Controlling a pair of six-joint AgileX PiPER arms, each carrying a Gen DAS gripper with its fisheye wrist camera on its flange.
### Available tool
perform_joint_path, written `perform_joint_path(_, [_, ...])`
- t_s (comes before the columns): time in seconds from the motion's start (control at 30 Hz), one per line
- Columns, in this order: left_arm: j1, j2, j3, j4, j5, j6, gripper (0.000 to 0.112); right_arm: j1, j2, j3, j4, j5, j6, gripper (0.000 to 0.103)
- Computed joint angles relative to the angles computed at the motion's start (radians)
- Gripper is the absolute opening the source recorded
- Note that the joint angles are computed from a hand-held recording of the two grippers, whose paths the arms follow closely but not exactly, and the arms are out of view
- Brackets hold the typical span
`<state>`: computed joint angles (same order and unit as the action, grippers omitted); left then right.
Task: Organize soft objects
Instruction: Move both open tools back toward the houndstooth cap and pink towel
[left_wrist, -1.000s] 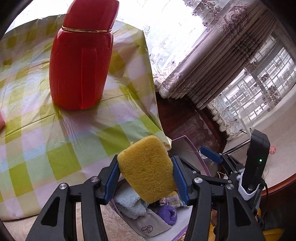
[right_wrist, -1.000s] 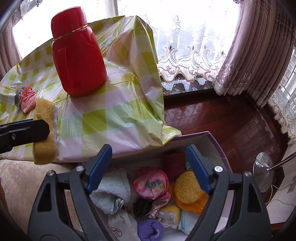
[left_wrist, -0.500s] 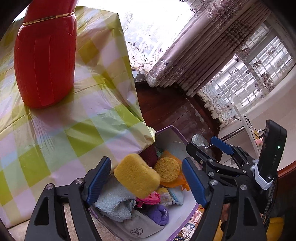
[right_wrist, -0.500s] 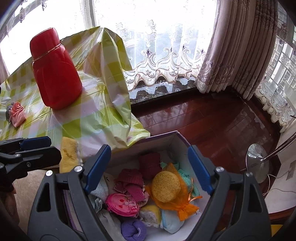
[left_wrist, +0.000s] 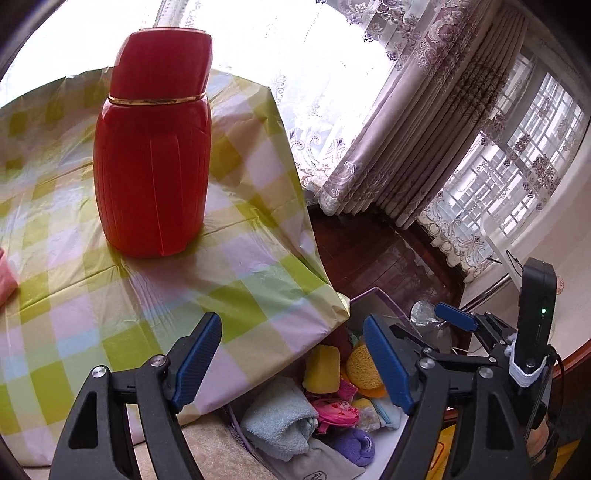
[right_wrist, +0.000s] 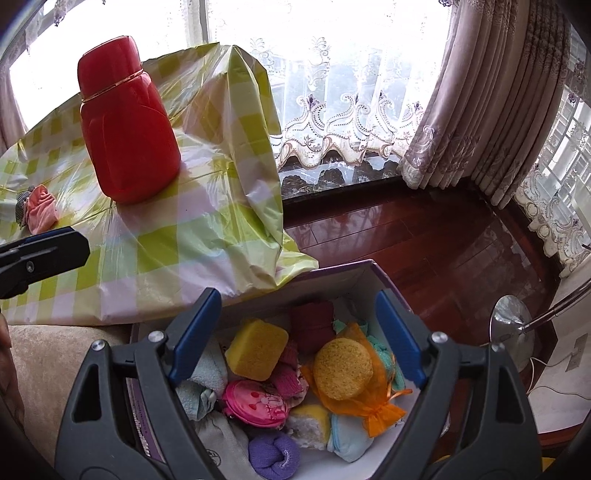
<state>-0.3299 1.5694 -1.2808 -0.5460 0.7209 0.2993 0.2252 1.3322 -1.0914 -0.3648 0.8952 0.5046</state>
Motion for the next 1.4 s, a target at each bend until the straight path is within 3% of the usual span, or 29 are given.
perform_joint_path(0.17, [0.054, -0.057, 0.048, 0.010, -0.045, 0.098, 0.080, 0.016, 0.046, 0.015, -0.058, 0.049, 0.036, 0.087])
perform_joint_path(0.3, [0.134, -0.087, 0.070, 0.031, -0.053, 0.119, 0.080, 0.007, 0.028, 0.029, 0.023, 0.011, -0.020, 0.087])
perform_joint_path(0.43, [0.250, -0.106, 0.093, -0.022, -0.041, 0.204, 0.080, 0.093, 0.045, -0.004, -0.008, 0.009, 0.035, 0.087])
perform_joint_path(0.7, [0.456, -0.123, 0.127, 0.026, -0.105, 0.205, 0.080, 0.333, 0.134, -0.116, -0.083, -0.031, 0.157, 0.088])
perform_joint_path(1.0, [0.713, -0.049, 0.106, -0.076, -0.103, 0.269, 0.080, 0.519, 0.379, -0.424, -0.158, 0.015, 0.199, 0.097])
perform_joint_path(1.2, [0.855, 0.034, 0.029, -0.141, -0.069, 0.295, 0.080, 0.606, 0.582, -0.688, -0.235, 0.119, 0.193, 0.099])
perform_joint_path(1.4, [0.914, 0.144, -0.101, -0.127, -0.038, 0.258, 0.080, 0.651, 0.796, -0.992, -0.267, 0.207, 0.131, 0.099])
